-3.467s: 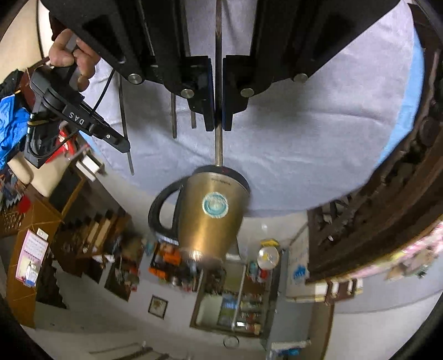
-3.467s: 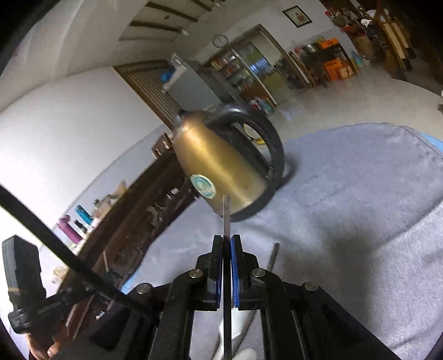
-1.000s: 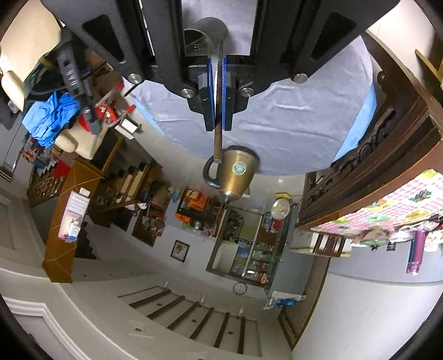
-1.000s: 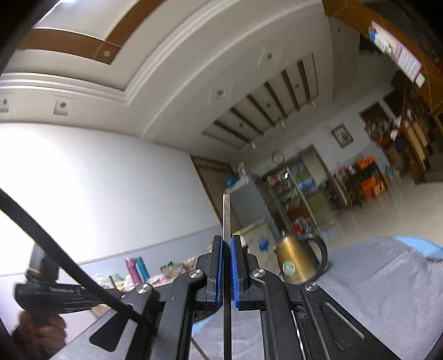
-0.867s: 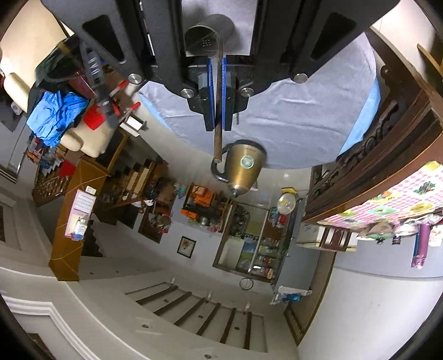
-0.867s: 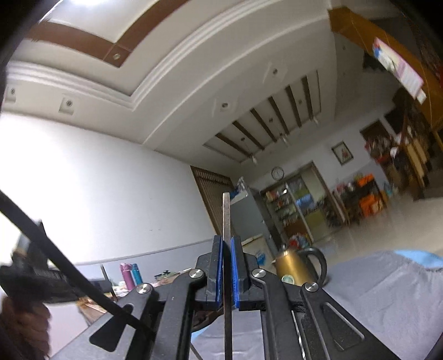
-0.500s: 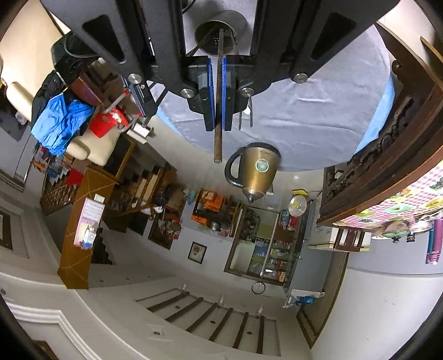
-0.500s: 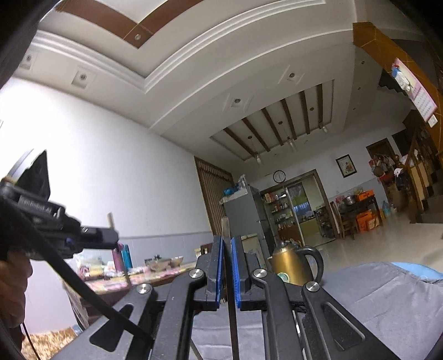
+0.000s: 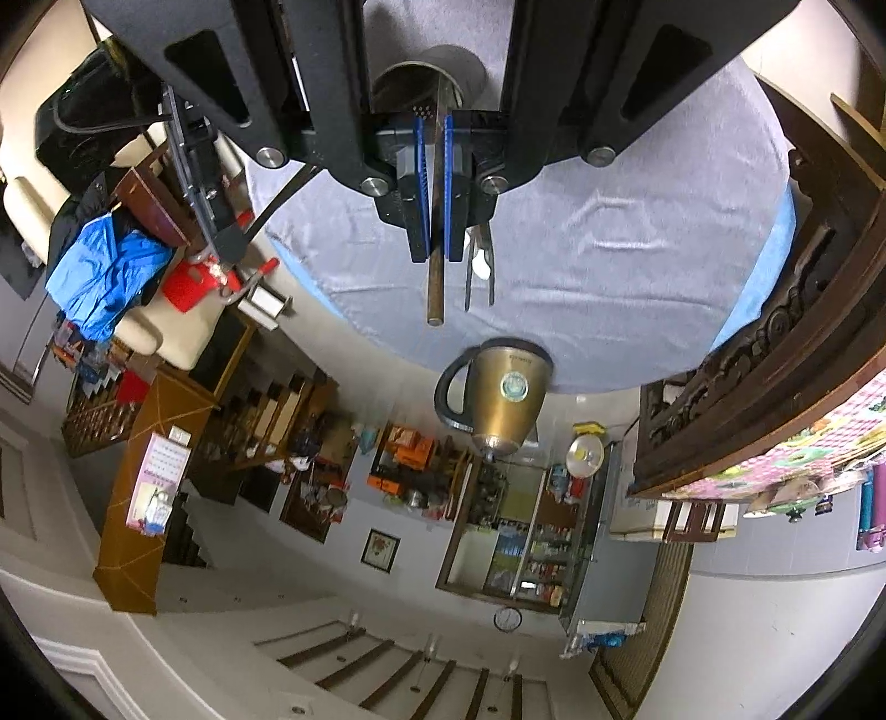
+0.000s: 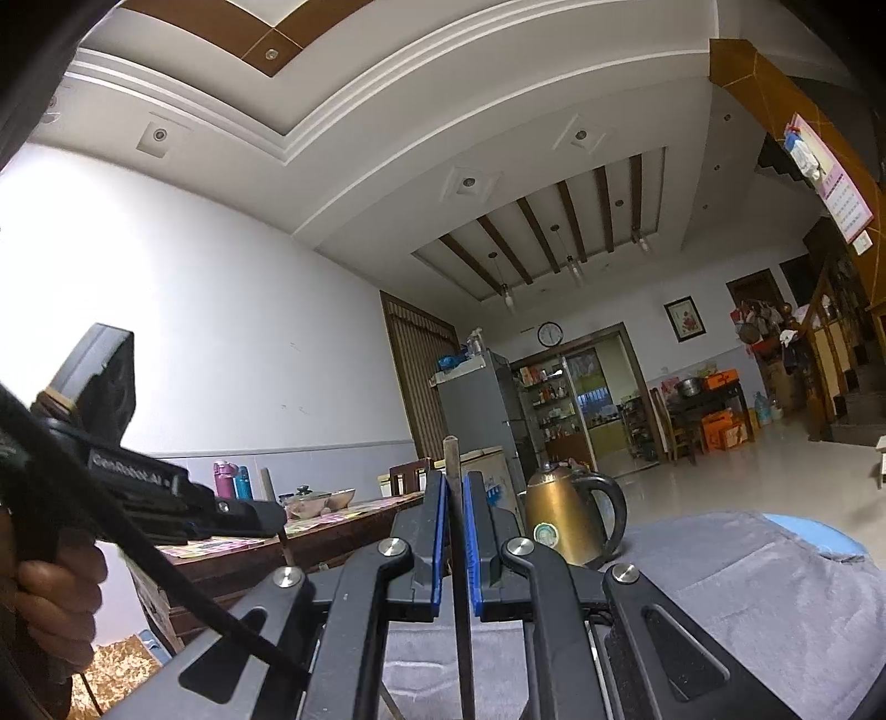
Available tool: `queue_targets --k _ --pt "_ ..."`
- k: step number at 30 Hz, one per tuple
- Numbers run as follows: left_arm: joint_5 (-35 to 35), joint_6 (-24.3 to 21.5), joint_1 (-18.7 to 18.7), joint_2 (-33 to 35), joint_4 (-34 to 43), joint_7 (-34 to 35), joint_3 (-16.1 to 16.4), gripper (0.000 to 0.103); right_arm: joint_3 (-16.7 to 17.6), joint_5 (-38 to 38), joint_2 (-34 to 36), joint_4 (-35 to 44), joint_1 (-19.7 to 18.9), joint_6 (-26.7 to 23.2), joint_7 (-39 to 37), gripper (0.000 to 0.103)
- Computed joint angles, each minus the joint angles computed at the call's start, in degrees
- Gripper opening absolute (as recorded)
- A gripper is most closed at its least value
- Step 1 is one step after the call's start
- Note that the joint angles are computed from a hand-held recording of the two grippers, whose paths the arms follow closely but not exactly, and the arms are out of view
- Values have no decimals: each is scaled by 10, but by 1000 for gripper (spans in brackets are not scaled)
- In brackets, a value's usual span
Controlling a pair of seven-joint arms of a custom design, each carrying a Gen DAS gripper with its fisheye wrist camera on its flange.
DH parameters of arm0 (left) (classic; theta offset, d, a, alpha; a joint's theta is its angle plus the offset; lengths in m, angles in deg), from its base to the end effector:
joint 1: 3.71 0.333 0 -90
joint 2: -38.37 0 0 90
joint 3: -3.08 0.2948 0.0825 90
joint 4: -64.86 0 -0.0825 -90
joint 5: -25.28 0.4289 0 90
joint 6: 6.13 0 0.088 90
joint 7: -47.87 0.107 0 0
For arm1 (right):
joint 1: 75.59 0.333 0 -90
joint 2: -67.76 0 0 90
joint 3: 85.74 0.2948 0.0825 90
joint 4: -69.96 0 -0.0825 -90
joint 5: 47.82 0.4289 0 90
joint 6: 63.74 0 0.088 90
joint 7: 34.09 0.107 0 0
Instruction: Organize utensils
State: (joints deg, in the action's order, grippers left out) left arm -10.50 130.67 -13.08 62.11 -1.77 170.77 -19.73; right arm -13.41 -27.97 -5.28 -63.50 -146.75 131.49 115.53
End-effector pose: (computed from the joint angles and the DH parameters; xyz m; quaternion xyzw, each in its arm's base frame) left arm 0.6723 -0.3412 0.6600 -0.3395 0.7871 -0.5141 0.0301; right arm 0.5085 0.1904 0.5607 -0.3227 0.5473 -0.5634 0.5282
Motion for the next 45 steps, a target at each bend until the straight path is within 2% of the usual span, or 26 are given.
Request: queue_targets --k 8,22,24,28,29,30,31,32,33,36,39,43,45 --pt "-5 -3 5 -23 -30 13 2 5 -13 -12 17 -2 16 -2 -13 9" --pt "-55 -16 12 -66 -76 60 15 5 -35 -12 49 -31 75 4 -57 9" --pt "-57 -28 11 -66 -74 59 18 5 -38 -11 54 -35 84 3 -64 9" --pt "-87 -97 23 -62 -59 75 16 6 -49 -15 72 -39 101 -9 -78 9" --pt "-95 -105 25 -68 -63 83 16 14 -55 -18 81 -40 109 -16 -83 13" --pt "-102 -104 26 -73 -69 92 18 24 -63 -22 94 -43 120 -21 -86 31" --pt "-111 -91 26 -84 -83 103 20 29 -70 -23 101 -45 128 -29 -88 63" --pt "-119 -81 26 -91 -92 112 22 35 -83 -23 112 -51 144 -44 -88 75" --pt "-128 -69 26 -99 -101 121 25 35 -90 -18 105 -60 149 -45 -79 78" --pt "-131 -53 21 -103 -105 111 37 35 -94 8 38 -89 143 -52 -42 77" --pt "-114 -34 15 -102 -106 88 45 35 -112 2 12 -112 158 -66 -23 76" --pt "-101 -19 14 -112 -122 74 48 36 -130 -34 11 -118 178 -90 -15 76" --pt "-86 5 9 -123 -138 71 51 46 -140 -55 30 -114 190 -98 -17 76"
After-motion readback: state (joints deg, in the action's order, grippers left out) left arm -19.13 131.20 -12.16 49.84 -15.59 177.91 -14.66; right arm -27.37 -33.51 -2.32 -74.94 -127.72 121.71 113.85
